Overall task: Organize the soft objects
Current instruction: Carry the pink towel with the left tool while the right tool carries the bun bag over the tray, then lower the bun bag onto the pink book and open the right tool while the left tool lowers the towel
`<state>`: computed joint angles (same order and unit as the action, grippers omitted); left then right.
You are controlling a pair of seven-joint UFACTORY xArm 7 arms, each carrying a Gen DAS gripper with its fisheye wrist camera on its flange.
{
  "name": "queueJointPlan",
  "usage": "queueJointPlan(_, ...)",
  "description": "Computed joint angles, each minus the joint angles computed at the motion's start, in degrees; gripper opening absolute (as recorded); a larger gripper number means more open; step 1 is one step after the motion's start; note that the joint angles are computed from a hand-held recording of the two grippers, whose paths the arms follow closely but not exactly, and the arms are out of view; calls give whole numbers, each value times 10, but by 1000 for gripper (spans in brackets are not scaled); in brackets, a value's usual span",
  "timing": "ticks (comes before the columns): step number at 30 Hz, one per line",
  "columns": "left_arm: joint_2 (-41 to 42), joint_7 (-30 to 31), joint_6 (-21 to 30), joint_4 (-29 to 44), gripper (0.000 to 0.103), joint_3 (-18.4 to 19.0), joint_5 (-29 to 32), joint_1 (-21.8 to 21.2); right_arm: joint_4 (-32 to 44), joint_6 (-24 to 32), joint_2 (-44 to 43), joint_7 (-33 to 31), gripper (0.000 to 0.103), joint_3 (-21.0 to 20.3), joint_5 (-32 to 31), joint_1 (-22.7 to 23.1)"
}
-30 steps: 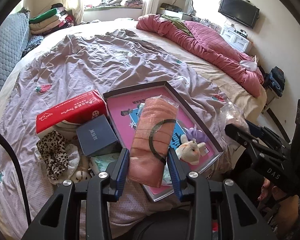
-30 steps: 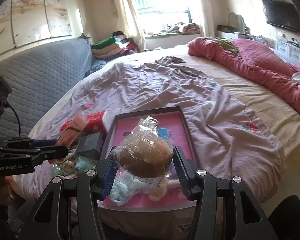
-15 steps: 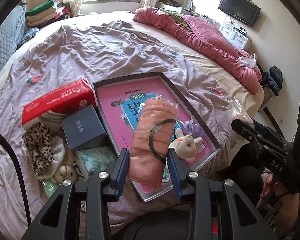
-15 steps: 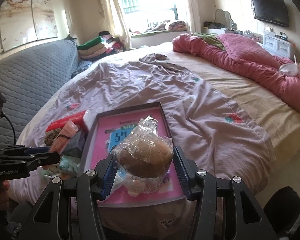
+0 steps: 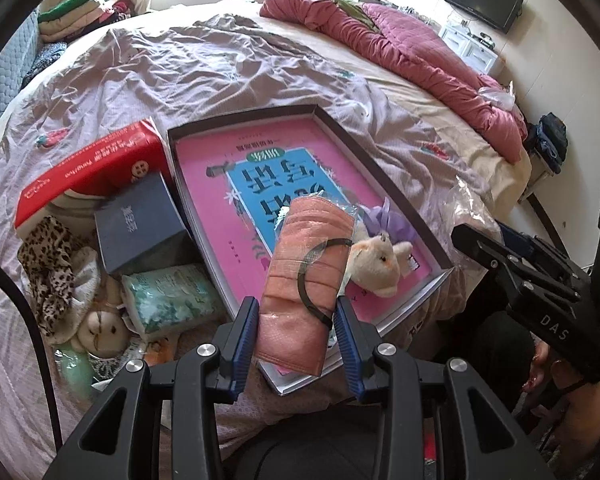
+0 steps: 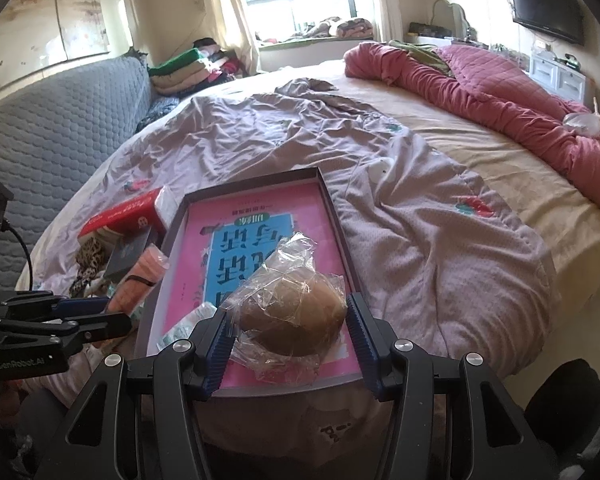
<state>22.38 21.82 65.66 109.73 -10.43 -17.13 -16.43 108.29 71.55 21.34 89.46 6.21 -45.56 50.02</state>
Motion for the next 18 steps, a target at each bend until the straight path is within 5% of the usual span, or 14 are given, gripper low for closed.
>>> queueJointPlan(18, 35, -15, 12, 18, 39, 1, 35, -23, -35, -20, -1, 1, 56, 7, 48, -23)
